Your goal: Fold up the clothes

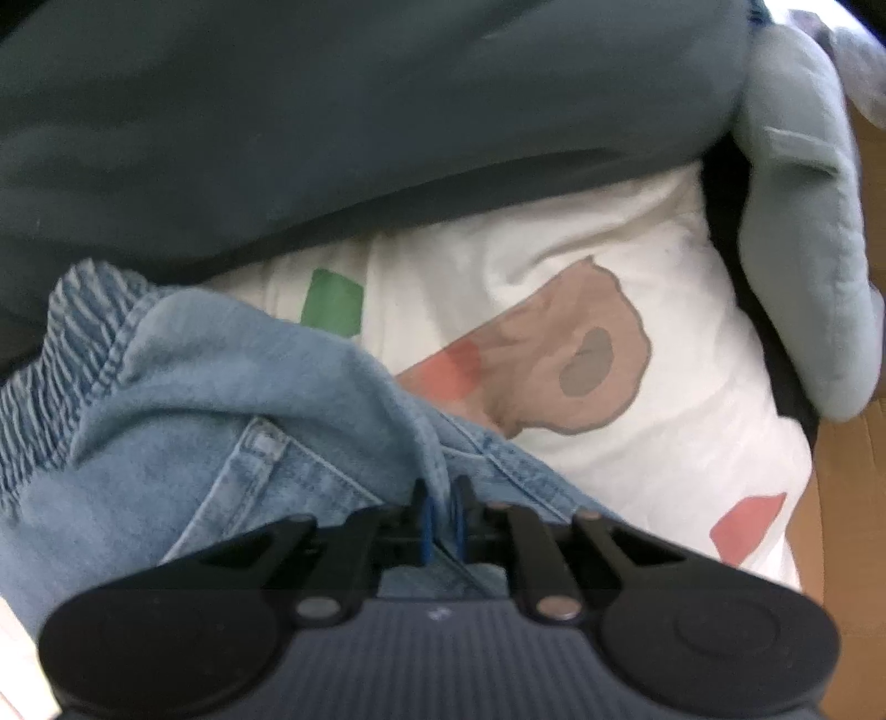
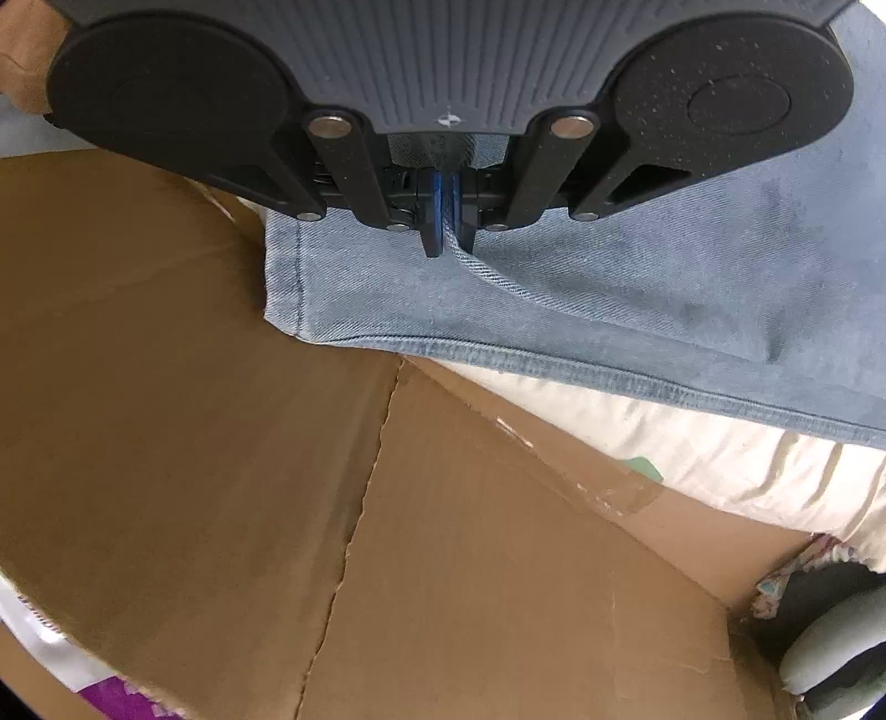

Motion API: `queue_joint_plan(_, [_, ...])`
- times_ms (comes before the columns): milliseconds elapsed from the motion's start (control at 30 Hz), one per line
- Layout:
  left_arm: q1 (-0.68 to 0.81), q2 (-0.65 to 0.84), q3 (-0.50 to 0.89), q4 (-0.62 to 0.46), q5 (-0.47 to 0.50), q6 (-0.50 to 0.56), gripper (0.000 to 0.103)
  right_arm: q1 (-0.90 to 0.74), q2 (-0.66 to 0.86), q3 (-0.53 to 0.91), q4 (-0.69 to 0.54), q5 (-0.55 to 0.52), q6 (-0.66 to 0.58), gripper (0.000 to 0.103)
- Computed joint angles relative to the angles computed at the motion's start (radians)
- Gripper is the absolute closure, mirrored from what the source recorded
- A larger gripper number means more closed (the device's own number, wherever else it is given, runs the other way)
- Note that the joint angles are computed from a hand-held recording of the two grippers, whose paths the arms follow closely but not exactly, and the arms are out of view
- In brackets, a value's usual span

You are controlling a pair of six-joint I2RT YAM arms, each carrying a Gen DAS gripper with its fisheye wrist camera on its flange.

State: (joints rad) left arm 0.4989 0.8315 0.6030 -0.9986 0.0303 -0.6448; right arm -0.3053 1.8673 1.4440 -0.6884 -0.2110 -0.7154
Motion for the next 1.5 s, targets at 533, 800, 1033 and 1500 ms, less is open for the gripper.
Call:
queue_joint_plan(533, [0.081, -0.043, 0.084, -0.015, 0.060, 0.065, 0.098, 0.008, -0.034, 0.096, -0.050, -0.006, 0.012, 0.102])
queue_joint_plan(800, [0.006, 0.100, 0.043, 0.105, -0.019, -0.018, 0.096, 0.079, 0.078, 0.204, -0.060, 0.079, 0.051, 0.102])
queue_joint_plan(1033, [-0.007, 0.138, 0.006, 0.179, -0.006, -0.069, 0.080, 0.109, 0.177, 0.237, -0.048, 0.149, 0.055, 0.100])
queue_joint_plan(1500, [-0.313, 0.051, 0.065, 0.077, -0.189, -0.116, 0.048, 0.054, 0.079, 0.160, 0.032, 0.031, 0.080, 0.077])
